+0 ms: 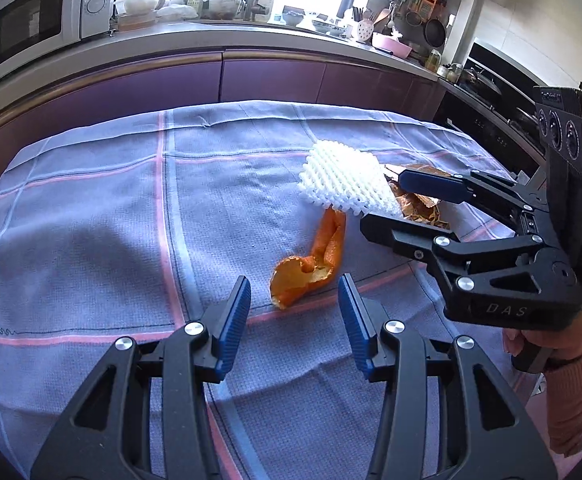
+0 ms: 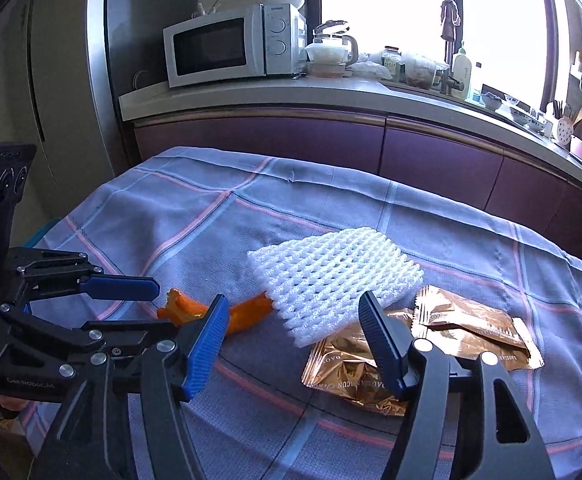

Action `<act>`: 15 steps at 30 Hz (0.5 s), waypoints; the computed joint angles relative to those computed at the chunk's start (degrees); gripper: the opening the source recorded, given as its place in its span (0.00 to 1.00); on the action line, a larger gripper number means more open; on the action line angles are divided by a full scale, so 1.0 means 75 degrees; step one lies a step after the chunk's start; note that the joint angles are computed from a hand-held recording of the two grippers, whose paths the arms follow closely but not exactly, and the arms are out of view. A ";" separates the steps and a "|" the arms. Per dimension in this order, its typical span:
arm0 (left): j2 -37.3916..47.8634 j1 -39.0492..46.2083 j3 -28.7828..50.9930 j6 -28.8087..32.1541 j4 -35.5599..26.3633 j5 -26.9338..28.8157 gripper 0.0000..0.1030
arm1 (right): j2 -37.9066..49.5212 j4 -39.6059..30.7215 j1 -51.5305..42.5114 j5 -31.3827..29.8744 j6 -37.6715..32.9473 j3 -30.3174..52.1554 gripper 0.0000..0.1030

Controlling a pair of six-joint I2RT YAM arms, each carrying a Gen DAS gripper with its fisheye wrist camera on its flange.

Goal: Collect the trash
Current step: 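Grasp another orange peel with the left tool while the right tool grasps the second foam netting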

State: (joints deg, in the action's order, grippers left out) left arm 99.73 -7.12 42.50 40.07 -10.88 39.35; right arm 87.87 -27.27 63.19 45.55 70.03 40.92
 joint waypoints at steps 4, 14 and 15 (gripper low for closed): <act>0.0188 -0.0200 0.0169 -0.0095 -0.0035 -0.0143 0.41 | 0.0051 -0.0008 -0.0094 -0.0043 -0.0101 -0.0012 0.63; 0.0426 -0.0405 0.0361 -0.0236 -0.0055 -0.0302 0.30 | 0.0091 0.0306 -0.0507 -0.0365 -0.0852 -0.0032 0.44; 0.0417 -0.0394 0.0348 -0.0233 -0.0052 -0.0299 0.29 | 0.0112 0.0308 -0.0520 -0.0393 -0.0860 -0.0024 0.43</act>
State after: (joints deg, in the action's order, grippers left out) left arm 102.86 -10.07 45.11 38.32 -11.27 37.11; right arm 88.71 -24.96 59.29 42.61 63.58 40.74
